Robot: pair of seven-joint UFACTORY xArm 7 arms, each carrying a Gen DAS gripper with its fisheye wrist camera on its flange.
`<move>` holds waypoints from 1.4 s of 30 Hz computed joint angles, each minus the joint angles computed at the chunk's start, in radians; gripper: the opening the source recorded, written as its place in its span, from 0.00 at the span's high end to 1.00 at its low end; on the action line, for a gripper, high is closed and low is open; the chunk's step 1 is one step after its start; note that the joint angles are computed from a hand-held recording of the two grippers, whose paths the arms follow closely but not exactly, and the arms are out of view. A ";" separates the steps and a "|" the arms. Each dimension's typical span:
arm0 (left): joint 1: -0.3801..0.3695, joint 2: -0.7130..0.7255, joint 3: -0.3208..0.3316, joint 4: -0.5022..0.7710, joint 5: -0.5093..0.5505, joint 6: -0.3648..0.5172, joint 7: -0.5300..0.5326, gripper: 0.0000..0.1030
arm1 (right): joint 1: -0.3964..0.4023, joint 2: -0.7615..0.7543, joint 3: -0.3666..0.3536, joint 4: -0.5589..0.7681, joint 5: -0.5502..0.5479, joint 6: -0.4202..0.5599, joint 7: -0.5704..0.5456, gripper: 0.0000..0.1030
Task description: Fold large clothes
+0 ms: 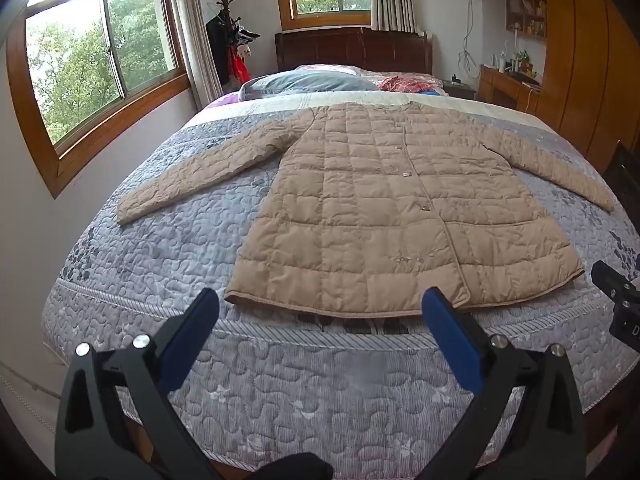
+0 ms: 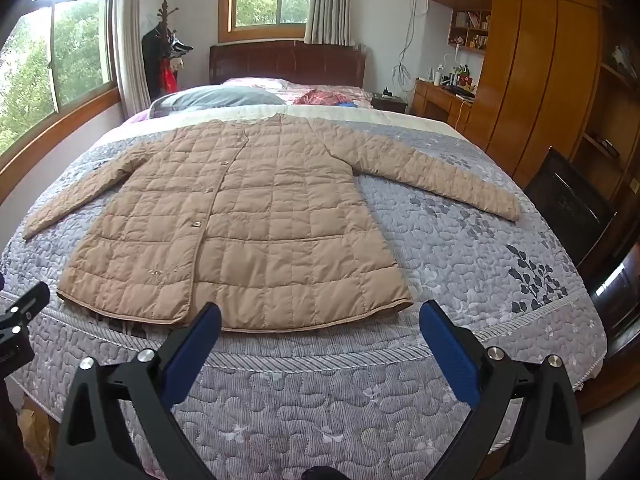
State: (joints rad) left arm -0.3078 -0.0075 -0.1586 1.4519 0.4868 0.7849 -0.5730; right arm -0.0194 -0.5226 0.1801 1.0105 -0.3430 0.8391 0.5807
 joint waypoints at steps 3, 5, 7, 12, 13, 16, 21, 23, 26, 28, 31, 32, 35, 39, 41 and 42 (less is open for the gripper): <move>-0.001 0.001 0.000 0.003 -0.005 0.006 0.003 0.03 | 0.002 0.002 -0.002 0.002 0.005 0.005 -0.001 0.04; -0.001 0.002 0.000 0.004 -0.007 0.007 0.005 0.03 | 0.003 0.001 -0.003 0.001 0.006 0.003 -0.001 0.04; -0.001 0.001 0.001 0.003 -0.005 0.007 0.004 0.03 | 0.003 0.002 -0.002 0.002 0.006 0.005 -0.001 0.04; 0.000 -0.003 0.001 -0.002 -0.003 0.004 0.004 0.03 | 0.004 0.003 -0.002 0.003 0.005 0.005 -0.001 0.04; 0.000 -0.003 0.000 -0.001 -0.004 0.004 0.005 0.03 | 0.004 0.003 -0.003 0.002 0.006 0.004 -0.001 0.04; -0.001 0.002 0.000 0.005 -0.006 0.009 0.005 0.03 | 0.004 0.003 -0.003 0.002 0.005 0.003 -0.001 0.04; -0.001 0.001 0.001 0.004 -0.003 0.008 0.001 0.03 | 0.004 -0.004 -0.008 -0.007 0.006 -0.001 -0.007 0.04; -0.001 0.000 0.001 0.003 -0.001 0.008 0.000 0.03 | 0.003 -0.010 -0.012 -0.015 0.007 -0.006 -0.012 0.04; 0.000 -0.004 0.002 -0.004 0.000 0.002 -0.002 0.03 | -0.002 0.004 0.003 0.001 0.004 -0.003 0.001 0.04; 0.002 -0.006 0.002 -0.006 -0.001 0.001 0.001 0.03 | 0.001 0.003 0.002 0.004 0.004 0.002 0.001 0.04; 0.003 -0.006 0.000 -0.004 -0.004 0.003 0.004 0.03 | 0.002 0.002 0.001 0.003 0.002 0.002 0.001 0.04; 0.003 -0.005 0.000 -0.003 -0.001 0.004 0.001 0.03 | 0.002 0.002 0.002 0.003 0.001 0.001 0.002 0.04; 0.003 -0.005 -0.001 -0.002 -0.002 0.005 0.002 0.03 | 0.003 0.003 0.000 0.003 0.002 0.001 0.002 0.04; 0.002 -0.004 -0.001 -0.001 -0.002 0.007 0.002 0.02 | 0.004 0.004 0.000 0.002 0.001 0.000 0.002 0.04; 0.002 -0.005 -0.001 -0.002 -0.001 0.007 0.000 0.03 | 0.005 -0.003 -0.006 -0.002 0.004 0.000 -0.004 0.04; 0.002 -0.004 -0.001 -0.001 0.000 0.007 0.000 0.03 | 0.004 -0.002 -0.005 0.000 0.005 0.001 -0.004 0.04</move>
